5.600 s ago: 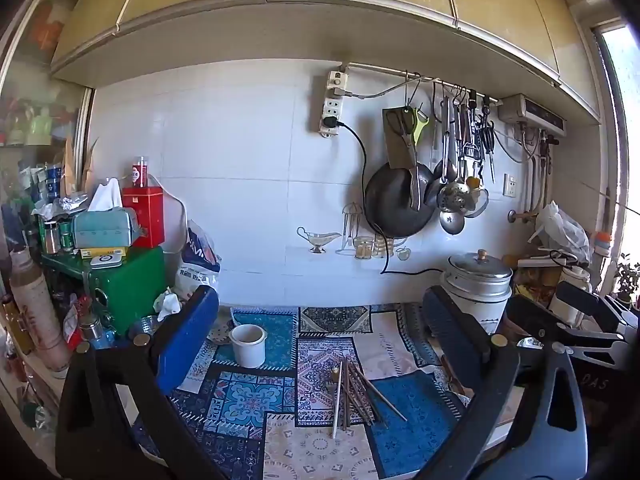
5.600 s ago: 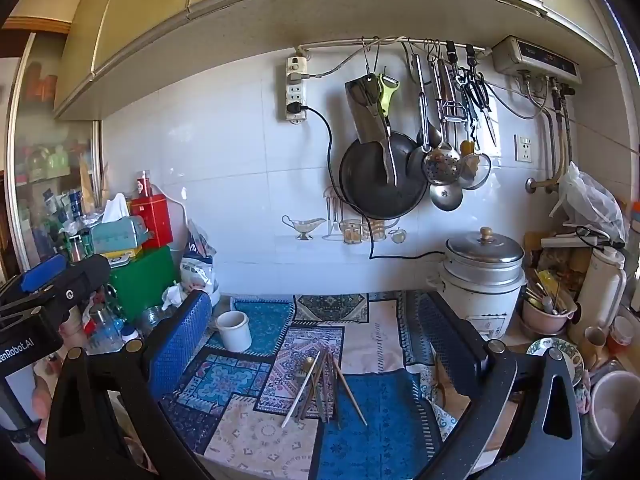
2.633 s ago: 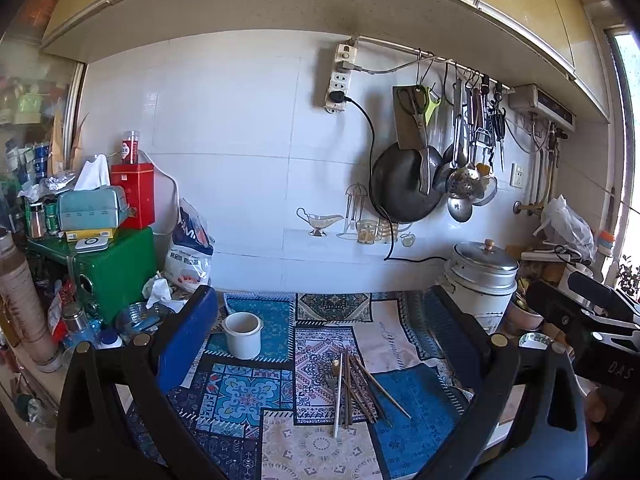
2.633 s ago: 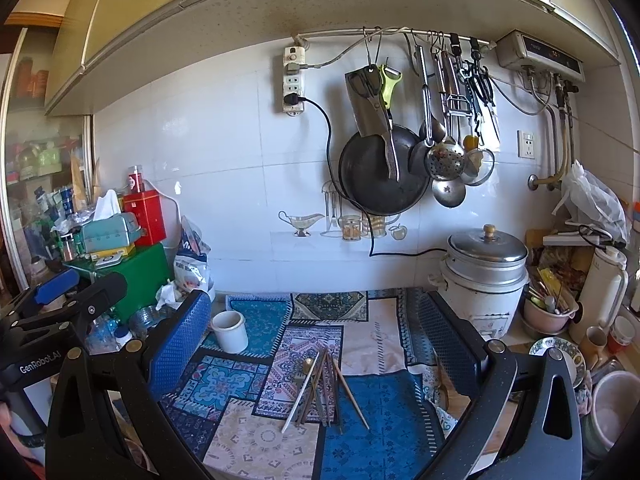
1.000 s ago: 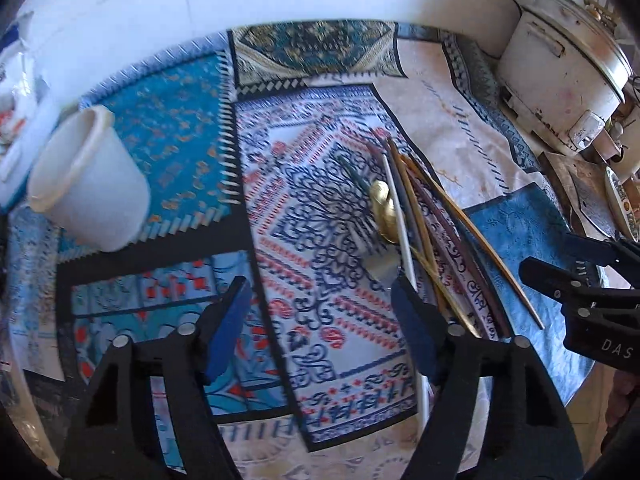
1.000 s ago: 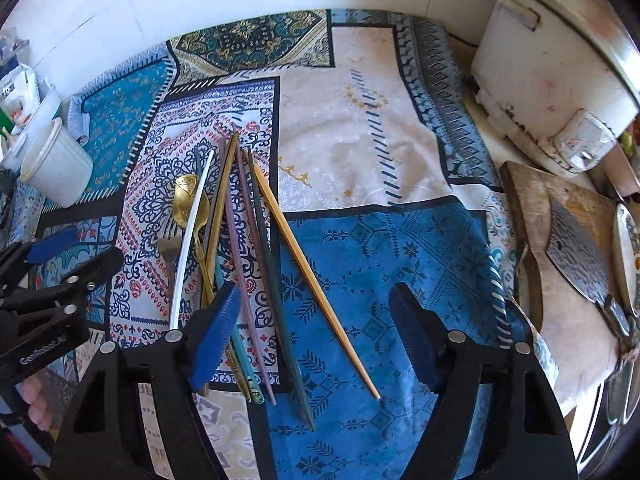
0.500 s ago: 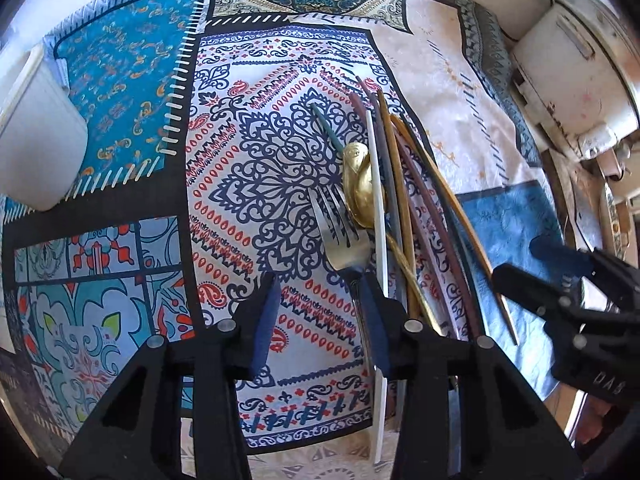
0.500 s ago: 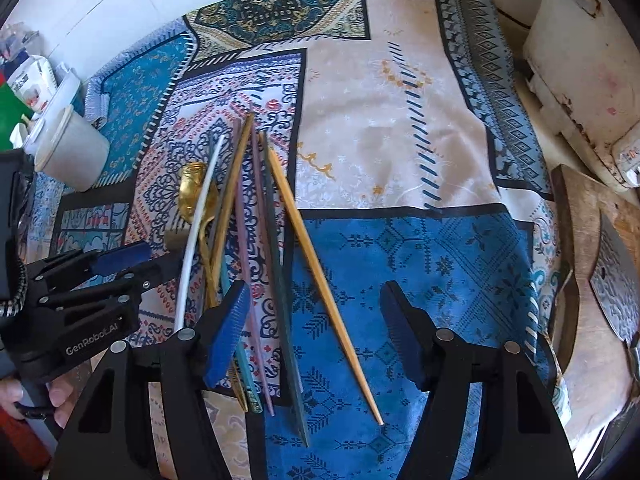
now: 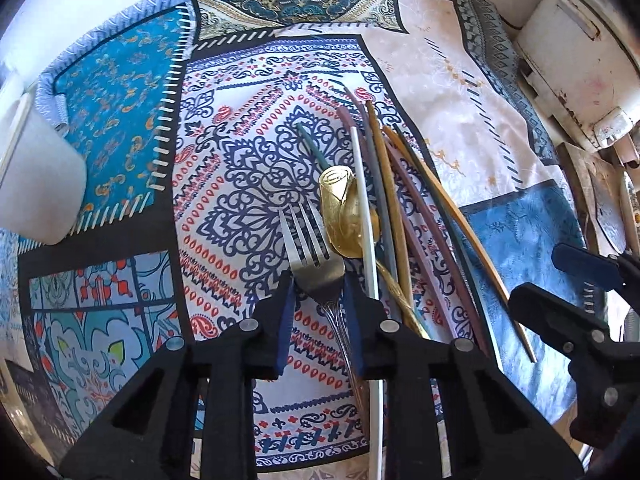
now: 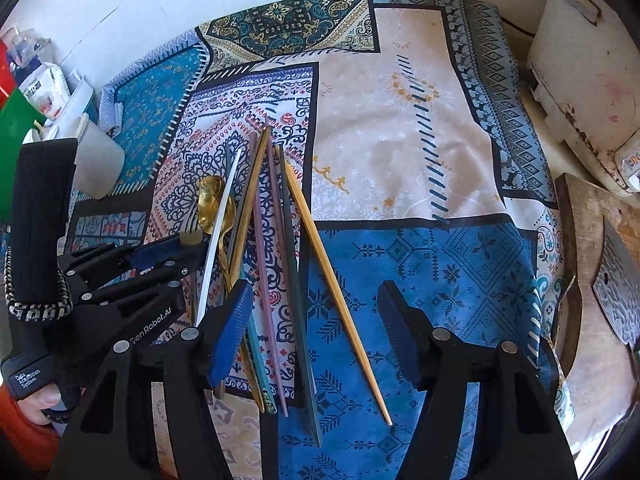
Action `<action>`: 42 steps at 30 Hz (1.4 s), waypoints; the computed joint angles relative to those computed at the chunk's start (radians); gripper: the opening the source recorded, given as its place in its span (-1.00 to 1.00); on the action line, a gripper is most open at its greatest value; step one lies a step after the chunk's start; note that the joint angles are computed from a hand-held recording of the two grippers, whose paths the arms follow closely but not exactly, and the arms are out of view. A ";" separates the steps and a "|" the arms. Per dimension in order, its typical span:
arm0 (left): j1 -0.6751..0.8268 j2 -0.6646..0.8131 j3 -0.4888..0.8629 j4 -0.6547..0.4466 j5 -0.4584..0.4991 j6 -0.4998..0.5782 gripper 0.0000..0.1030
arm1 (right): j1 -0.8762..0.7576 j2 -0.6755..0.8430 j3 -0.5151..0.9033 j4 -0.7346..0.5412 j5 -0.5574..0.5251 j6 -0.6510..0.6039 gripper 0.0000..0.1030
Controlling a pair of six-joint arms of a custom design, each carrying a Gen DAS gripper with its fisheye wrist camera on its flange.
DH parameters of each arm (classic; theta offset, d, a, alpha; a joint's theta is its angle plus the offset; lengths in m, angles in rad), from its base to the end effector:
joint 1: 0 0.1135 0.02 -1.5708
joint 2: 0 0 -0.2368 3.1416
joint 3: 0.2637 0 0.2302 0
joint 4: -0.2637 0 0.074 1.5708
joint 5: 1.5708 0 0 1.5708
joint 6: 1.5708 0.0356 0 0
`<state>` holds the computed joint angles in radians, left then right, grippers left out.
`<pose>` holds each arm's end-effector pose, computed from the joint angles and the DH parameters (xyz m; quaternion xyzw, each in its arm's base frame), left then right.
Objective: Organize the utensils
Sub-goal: 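Lower the left tool onto the utensil pile and grasp the silver fork, then grasp the white stick with the right tool while the left tool holds the fork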
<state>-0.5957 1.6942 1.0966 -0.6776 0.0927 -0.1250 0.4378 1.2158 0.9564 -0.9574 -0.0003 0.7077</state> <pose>0.2452 -0.1702 0.1684 0.2370 0.9592 -0.0948 0.1215 0.1865 0.0873 0.2337 0.1324 0.9754 0.0955 0.1479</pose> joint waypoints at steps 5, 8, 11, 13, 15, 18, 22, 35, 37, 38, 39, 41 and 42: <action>0.093 -0.018 -0.017 -0.020 0.116 0.020 -0.56 | 0.031 0.021 0.025 0.022 0.000 0.026 0.16; 0.143 -0.065 -0.049 -0.023 0.143 0.048 -0.56 | 0.047 0.069 0.052 0.057 -0.030 0.032 -0.01; 0.188 -0.100 -0.070 -0.032 0.163 0.067 -0.56 | 0.076 0.128 0.086 0.090 -0.046 0.044 -0.10; 0.217 -0.132 -0.089 -0.043 0.176 0.084 -0.56 | 0.087 0.170 0.109 0.112 -0.068 0.045 -0.20; 0.238 -0.161 -0.107 -0.045 0.184 0.093 -0.56 | 0.090 0.225 0.140 0.132 -0.097 0.042 -0.24; 0.283 -0.193 -0.121 -0.068 0.206 0.127 -0.56 | 0.090 0.295 0.184 0.153 -0.131 0.036 -0.29; 0.315 -0.206 -0.129 -0.078 0.205 0.162 -0.56 | 0.089 0.386 0.242 0.150 -0.139 0.035 -0.39; 0.356 -0.197 -0.130 -0.074 0.214 0.205 -0.56 | 0.076 0.403 0.277 0.096 -0.137 0.043 -0.54; 0.345 -0.210 -0.134 -0.070 0.207 0.209 -0.56 | 0.070 0.367 0.256 0.088 -0.137 0.045 -0.54; 0.340 -0.215 -0.136 -0.068 0.207 0.210 -0.56 | 0.069 0.356 0.250 0.081 -0.139 0.048 -0.54; 0.337 -0.217 -0.136 -0.068 0.207 0.212 -0.56 | 0.068 0.349 0.241 0.082 -0.141 0.049 -0.54; 0.332 -0.222 -0.139 -0.064 0.209 0.212 -0.56 | 0.067 0.351 0.232 0.087 -0.143 0.043 -0.54; 0.331 -0.222 -0.138 -0.064 0.209 0.212 -0.56 | 0.069 0.356 0.232 0.090 -0.144 0.045 -0.54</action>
<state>-0.2650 1.4724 0.9582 -0.7416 0.3022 0.0869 0.5064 1.5721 1.1886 -0.8671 -0.1439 0.7522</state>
